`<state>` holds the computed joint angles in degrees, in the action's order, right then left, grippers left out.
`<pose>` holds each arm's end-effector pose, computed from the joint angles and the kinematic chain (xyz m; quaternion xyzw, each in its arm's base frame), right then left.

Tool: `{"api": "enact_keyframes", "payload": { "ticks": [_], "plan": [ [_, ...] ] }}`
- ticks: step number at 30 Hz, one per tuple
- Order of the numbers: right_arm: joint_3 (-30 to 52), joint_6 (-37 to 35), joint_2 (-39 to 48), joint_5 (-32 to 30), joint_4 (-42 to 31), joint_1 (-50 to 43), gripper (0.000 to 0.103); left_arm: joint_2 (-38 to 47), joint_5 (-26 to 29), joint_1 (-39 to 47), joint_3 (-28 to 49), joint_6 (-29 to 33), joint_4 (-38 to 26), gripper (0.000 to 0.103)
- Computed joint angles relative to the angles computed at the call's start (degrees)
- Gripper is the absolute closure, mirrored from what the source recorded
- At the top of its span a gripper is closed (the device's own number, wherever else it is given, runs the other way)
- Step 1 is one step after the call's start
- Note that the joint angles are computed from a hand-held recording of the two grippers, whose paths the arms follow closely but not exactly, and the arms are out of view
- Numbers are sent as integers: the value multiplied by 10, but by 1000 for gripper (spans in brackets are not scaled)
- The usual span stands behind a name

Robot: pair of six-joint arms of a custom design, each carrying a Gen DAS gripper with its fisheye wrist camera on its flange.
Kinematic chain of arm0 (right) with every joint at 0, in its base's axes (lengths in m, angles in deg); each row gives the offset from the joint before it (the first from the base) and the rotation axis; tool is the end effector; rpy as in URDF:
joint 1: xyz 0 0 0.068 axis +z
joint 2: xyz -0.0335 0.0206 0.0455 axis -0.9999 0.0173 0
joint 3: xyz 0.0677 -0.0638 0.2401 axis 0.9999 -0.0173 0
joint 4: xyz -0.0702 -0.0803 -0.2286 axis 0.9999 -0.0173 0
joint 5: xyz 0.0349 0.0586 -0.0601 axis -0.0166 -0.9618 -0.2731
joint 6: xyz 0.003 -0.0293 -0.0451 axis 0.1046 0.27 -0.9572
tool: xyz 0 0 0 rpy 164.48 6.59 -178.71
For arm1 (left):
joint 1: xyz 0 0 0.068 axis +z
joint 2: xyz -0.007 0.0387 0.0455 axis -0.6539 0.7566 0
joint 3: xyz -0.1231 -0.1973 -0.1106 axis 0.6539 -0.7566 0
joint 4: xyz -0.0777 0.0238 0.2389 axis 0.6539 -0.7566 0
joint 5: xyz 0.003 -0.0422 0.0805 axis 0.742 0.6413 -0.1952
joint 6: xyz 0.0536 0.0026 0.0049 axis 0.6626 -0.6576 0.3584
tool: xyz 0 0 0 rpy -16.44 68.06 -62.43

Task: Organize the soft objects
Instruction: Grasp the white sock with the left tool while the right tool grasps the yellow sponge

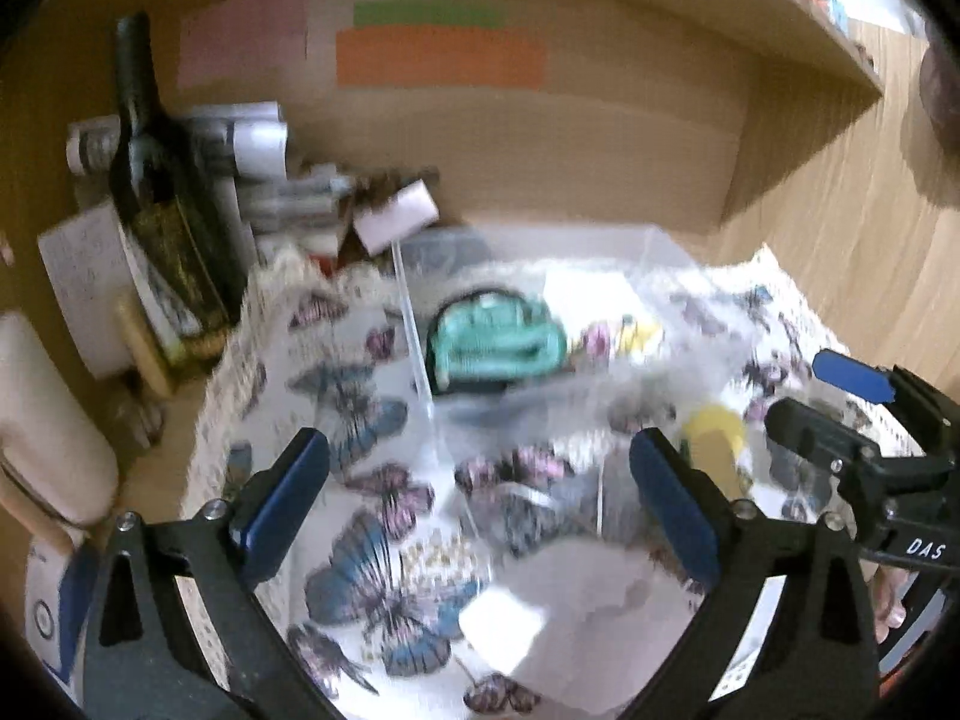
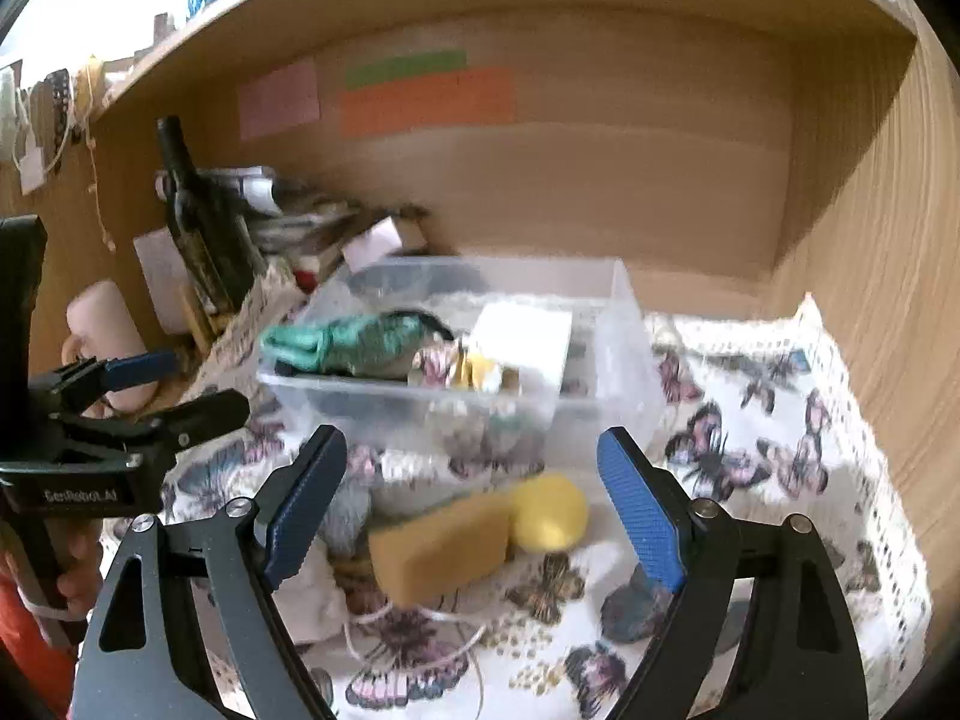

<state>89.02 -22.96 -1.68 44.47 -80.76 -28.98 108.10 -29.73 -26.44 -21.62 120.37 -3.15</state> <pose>0.1346 0.1788 0.1858 0.1180 0.8799 -0.0193 0.4598 0.2525 0.0418 0.1572 0.2683 0.8624 -0.1628 0.3974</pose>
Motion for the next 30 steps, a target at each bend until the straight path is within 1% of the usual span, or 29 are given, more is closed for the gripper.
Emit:
{"api": "enact_keyframes", "payload": {
  "ticks": [2,5,7,9,11,14,16,17,19,20,21,22,23,24,27,29,30],
  "plan": [
    [-3,17,13,-7,0,6,19,15,3,4,-7,15,1,2],
    [-7,38,33,-18,9,10,19,35,-16,1,-26,24,24,2],
    [-13,48,47,-30,25,11,19,52,-17,3,-25,37,13,2],
    [-18,46,61,-47,46,6,19,56,-20,5,-35,51,9,2],
    [-23,39,73,-63,71,-1,20,55,-30,6,-52,56,25,2],
    [-30,31,85,-87,98,-20,20,68,-21,16,-48,67,12,2],
    [-39,28,87,-102,117,-31,26,77,-15,20,-45,74,-2,2],
    [-44,27,87,-108,123,-35,34,77,-15,20,-47,72,-3,2],
    [-57,20,81,-124,142,-41,41,75,-9,23,-58,78,8,4],
    [-67,15,74,-134,157,-42,47,76,-5,24,-62,86,10,13],
    [-73,13,71,-138,164,-41,53,80,-4,21,-60,91,4,19],
    [-75,11,70,-140,169,-37,53,90,-1,20,-51,101,-15,29],
    [-74,9,70,-140,169,-33,54,99,1,20,-42,108,-32,35],
    [-71,12,74,-135,162,-25,55,112,5,21,-34,113,-45,37],
    [-60,26,92,-121,142,-3,58,115,8,28,-42,117,-37,46],
    [-60,33,90,-117,136,3,59,112,14,36,-42,130,-52,59],
    [-61,37,87,-114,132,6,60,108,15,39,-43,135,-57,61]
  ]
}}
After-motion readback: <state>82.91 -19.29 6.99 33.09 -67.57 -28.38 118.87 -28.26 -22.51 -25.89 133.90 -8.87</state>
